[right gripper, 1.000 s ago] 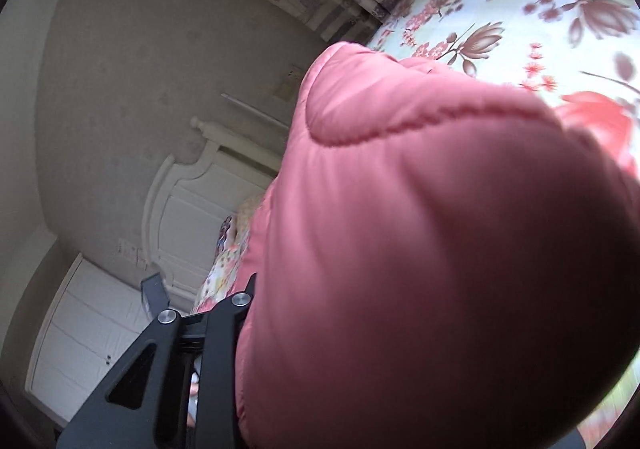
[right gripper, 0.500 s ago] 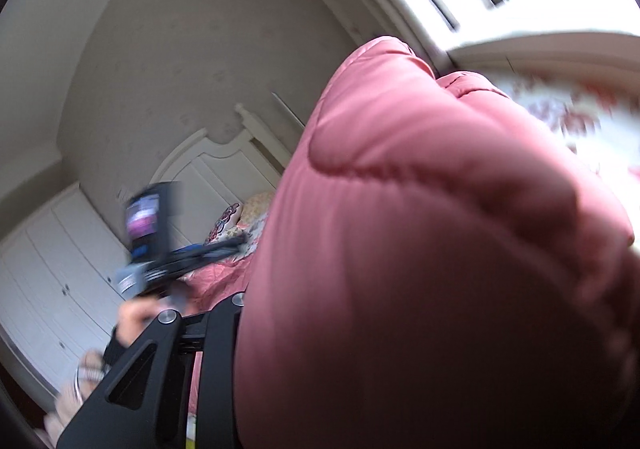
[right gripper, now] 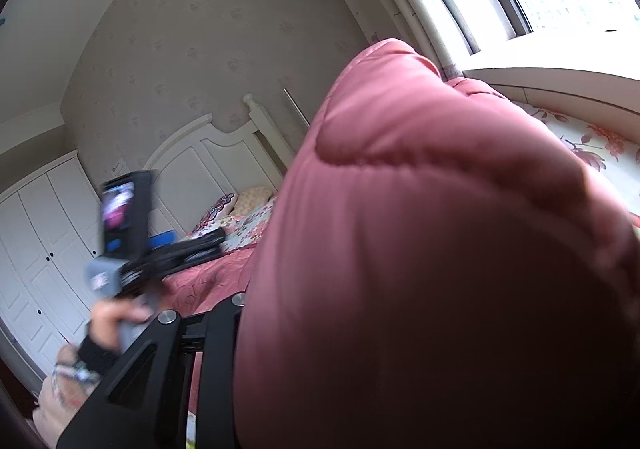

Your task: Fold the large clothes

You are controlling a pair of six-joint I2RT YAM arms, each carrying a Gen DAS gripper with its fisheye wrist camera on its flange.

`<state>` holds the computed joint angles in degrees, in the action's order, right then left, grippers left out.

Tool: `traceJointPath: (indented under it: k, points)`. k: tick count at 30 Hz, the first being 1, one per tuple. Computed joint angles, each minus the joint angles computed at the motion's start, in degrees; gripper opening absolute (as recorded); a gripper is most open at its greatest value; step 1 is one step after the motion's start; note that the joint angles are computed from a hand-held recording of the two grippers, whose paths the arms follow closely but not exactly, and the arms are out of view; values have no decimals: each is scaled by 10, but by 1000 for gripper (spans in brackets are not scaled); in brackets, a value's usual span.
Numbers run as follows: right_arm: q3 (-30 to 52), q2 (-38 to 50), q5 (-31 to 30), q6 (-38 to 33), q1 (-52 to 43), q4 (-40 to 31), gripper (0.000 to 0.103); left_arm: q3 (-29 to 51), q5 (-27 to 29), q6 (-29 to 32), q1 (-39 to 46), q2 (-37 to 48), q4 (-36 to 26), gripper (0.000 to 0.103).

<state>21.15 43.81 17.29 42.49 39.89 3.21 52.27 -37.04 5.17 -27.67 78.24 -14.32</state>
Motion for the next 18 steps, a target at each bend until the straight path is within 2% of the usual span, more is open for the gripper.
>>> traceJointPath:
  k: [1,3,5,7,10,15,18]
  points:
    - [1,0,-2,2,-1,0,36,-22,-18,1,-11,-2,5,99]
    - [3,2,-4,3,-3,-1,36,-59,2,-22,-17,6,24,99]
    - [9,6,1,4,1,-8,36,-98,-9,-45,-25,8,80,99]
    - [18,18,5,4,3,-15,36,-102,-19,-40,-29,14,93,99]
    - [30,25,7,-6,3,-20,36,-97,6,-50,-17,11,79,99]
    - [40,29,-25,-19,-25,-21,36,-90,-37,-76,-51,14,55,99]
    - [46,20,-55,-17,-55,-25,36,-75,-37,-97,-73,11,17,98]
